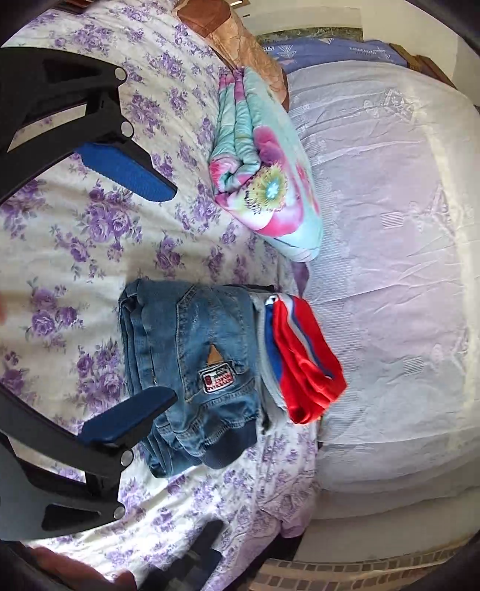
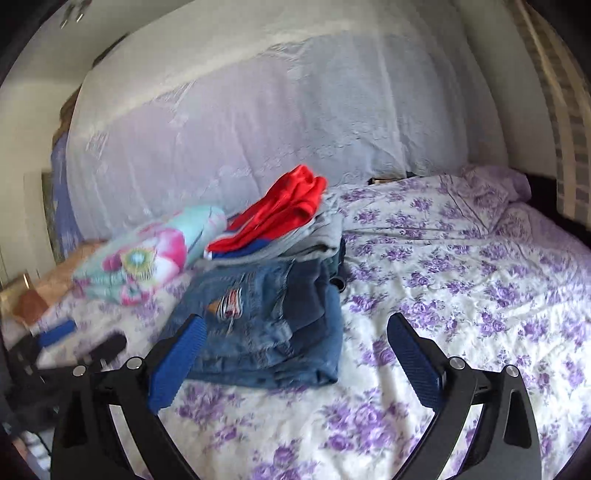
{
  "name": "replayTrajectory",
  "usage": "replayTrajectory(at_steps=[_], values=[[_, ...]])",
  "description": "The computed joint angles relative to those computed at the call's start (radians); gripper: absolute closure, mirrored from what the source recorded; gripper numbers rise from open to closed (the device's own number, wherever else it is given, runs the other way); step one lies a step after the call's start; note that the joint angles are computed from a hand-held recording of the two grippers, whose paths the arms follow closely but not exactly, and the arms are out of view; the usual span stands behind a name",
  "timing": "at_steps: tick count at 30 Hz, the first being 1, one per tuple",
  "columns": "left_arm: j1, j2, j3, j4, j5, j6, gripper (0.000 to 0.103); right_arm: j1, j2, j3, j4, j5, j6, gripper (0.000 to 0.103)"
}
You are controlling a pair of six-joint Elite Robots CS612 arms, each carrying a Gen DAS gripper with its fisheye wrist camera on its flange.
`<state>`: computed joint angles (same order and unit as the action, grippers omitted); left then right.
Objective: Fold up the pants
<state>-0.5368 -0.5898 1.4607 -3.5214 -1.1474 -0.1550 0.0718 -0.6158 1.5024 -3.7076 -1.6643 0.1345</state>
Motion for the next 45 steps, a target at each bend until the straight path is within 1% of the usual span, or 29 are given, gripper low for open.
replayTrajectory(at_steps=[2,4,5,6,8,9,10,11,12,14,15,17,20,25,36,38,40,44,45], values=[[0.004,0.001,-0.009,0.016,0.001,0.023,0.005,0.023,0.015,-0.030,0.031,-0.068,-0.073,0.004],[0.005,0.006,-0.024,0.045,0.023,0.082,0.005,0.041,0.031,-0.068,0.063,-0.134,-0.115,0.004],[0.006,0.013,-0.033,0.049,0.042,0.115,0.005,0.048,0.036,-0.079,0.074,-0.146,-0.117,0.004],[0.007,0.023,-0.041,0.049,0.063,0.126,0.005,0.048,0.044,-0.092,0.076,-0.136,-0.110,0.004],[0.014,0.029,-0.050,0.078,0.065,0.085,0.005,0.050,0.057,-0.094,0.050,-0.104,-0.108,0.003],[0.019,0.024,-0.055,0.131,0.045,0.046,0.005,0.051,0.063,-0.097,0.055,-0.097,-0.130,0.004],[0.028,0.017,-0.060,0.182,-0.003,0.019,0.005,0.055,0.063,-0.095,0.064,-0.102,-0.149,0.003],[0.032,0.014,-0.063,0.214,-0.022,-0.003,0.005,0.056,0.062,-0.092,0.069,-0.104,-0.153,0.003],[0.037,0.011,-0.061,0.224,-0.045,-0.018,0.005,0.054,0.059,-0.085,0.072,-0.095,-0.152,0.003],[0.041,0.007,-0.052,0.221,-0.069,-0.042,0.005,0.045,0.050,-0.063,0.053,-0.058,-0.132,0.003],[0.041,0.007,-0.045,0.203,-0.069,-0.047,0.005,0.043,0.049,-0.059,0.042,-0.055,-0.123,0.003],[0.034,0.009,-0.037,0.170,-0.044,-0.030,0.005,0.041,0.047,-0.050,0.025,-0.053,-0.114,0.003],[0.025,0.011,-0.031,0.148,-0.018,-0.001,0.005,0.044,0.048,-0.047,0.012,-0.064,-0.117,0.003],[0.027,0.005,-0.026,0.170,-0.048,-0.017,0.005,0.040,0.042,-0.040,0.030,-0.058,-0.099,0.003],[0.027,0.004,-0.025,0.179,-0.056,-0.021,0.005,0.037,0.038,-0.035,0.055,-0.046,-0.092,0.003],[0.026,0.004,-0.024,0.172,-0.058,-0.016,0.005,0.037,0.037,-0.035,0.056,-0.045,-0.093,0.003],[0.026,0.006,-0.022,0.146,-0.069,-0.005,0.005,0.037,0.037,-0.035,0.059,-0.045,-0.091,0.003],[0.016,0.012,-0.021,0.114,-0.024,0.028,0.005,0.035,0.036,-0.033,0.061,-0.041,-0.084,0.003],[0.015,0.012,-0.021,0.118,-0.030,0.030,0.005,0.035,0.036,-0.033,0.061,-0.040,-0.083,0.003]])
